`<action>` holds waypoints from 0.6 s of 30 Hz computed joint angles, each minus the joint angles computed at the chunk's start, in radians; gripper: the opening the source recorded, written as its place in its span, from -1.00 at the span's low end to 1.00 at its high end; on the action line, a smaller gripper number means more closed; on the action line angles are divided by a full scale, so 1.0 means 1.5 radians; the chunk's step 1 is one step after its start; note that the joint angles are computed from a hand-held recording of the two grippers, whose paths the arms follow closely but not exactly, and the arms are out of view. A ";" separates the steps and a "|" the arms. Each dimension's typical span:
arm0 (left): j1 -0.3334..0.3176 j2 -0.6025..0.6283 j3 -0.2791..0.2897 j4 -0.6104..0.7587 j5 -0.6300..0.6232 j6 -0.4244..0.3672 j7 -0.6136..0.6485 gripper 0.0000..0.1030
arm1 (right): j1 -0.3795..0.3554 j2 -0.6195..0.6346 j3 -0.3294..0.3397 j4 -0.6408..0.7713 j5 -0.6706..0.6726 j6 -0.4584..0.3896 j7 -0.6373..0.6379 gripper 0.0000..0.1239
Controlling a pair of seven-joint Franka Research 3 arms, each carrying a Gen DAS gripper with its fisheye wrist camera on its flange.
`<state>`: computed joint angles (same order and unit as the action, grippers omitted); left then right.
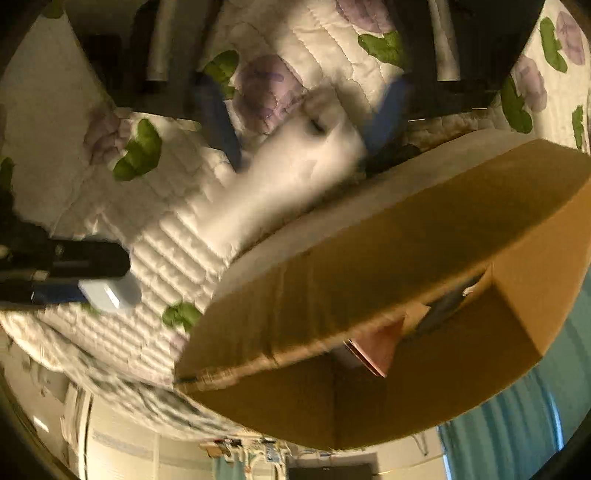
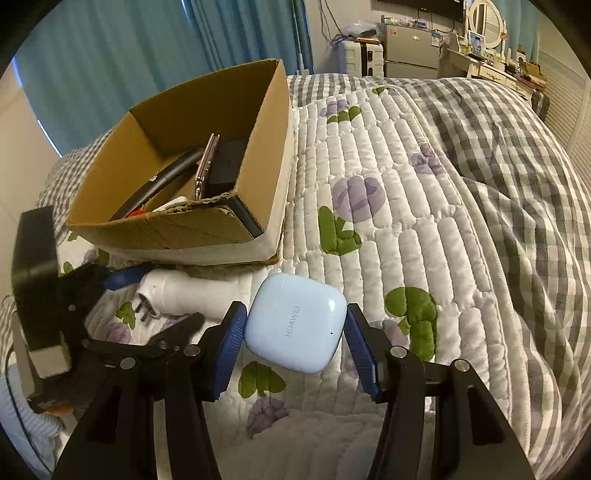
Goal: Organize rigid objects
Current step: 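Grasp the white hair dryer by its nozzle with the left gripper, then carry the dryer with the left gripper while the right carries the earbud case, releasing both into the box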
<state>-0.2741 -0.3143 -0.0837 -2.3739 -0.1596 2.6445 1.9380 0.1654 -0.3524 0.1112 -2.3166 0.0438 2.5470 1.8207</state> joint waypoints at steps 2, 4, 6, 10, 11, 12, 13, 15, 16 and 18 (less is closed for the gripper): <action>-0.005 -0.003 0.007 -0.001 -0.016 -0.003 0.007 0.12 | 0.000 0.002 0.001 0.001 -0.002 -0.001 -0.001 -0.12; -0.006 -0.024 0.012 -0.015 -0.030 -0.001 0.007 0.12 | 0.000 0.002 0.002 0.001 -0.005 0.000 0.000 -0.12; -0.001 -0.043 0.015 -0.023 -0.034 0.000 -0.009 0.12 | 0.001 0.001 0.001 0.000 -0.005 0.003 0.000 -0.12; 0.005 -0.098 0.017 -0.049 -0.030 -0.013 -0.060 0.11 | 0.002 -0.006 0.003 -0.004 -0.006 0.009 -0.002 -0.12; 0.005 -0.111 0.019 -0.052 -0.030 -0.018 -0.073 0.11 | 0.004 -0.010 0.002 -0.007 -0.004 0.011 -0.004 -0.12; 0.010 -0.126 0.019 -0.056 -0.025 -0.023 -0.091 0.11 | 0.006 -0.015 0.003 -0.008 -0.002 0.014 -0.006 -0.12; 0.016 -0.138 0.016 -0.057 -0.015 -0.031 -0.112 0.11 | 0.005 -0.020 0.006 -0.010 -0.005 0.019 -0.006 -0.12; 0.021 -0.159 0.026 -0.054 -0.005 -0.052 -0.135 0.11 | 0.007 -0.029 0.010 -0.010 -0.007 0.026 -0.011 -0.12; 0.034 -0.165 0.015 -0.049 0.010 -0.063 -0.164 0.11 | 0.010 -0.034 0.012 -0.007 -0.008 0.026 -0.014 -0.12; 0.051 -0.204 -0.003 -0.053 0.048 -0.079 -0.210 0.11 | 0.011 -0.041 0.018 0.000 -0.014 0.024 -0.019 -0.12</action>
<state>-0.1978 -0.6204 -0.0882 -2.4531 -0.0880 2.5253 1.6226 0.1822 -0.4143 0.1389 -2.3164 0.0233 2.5823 1.7918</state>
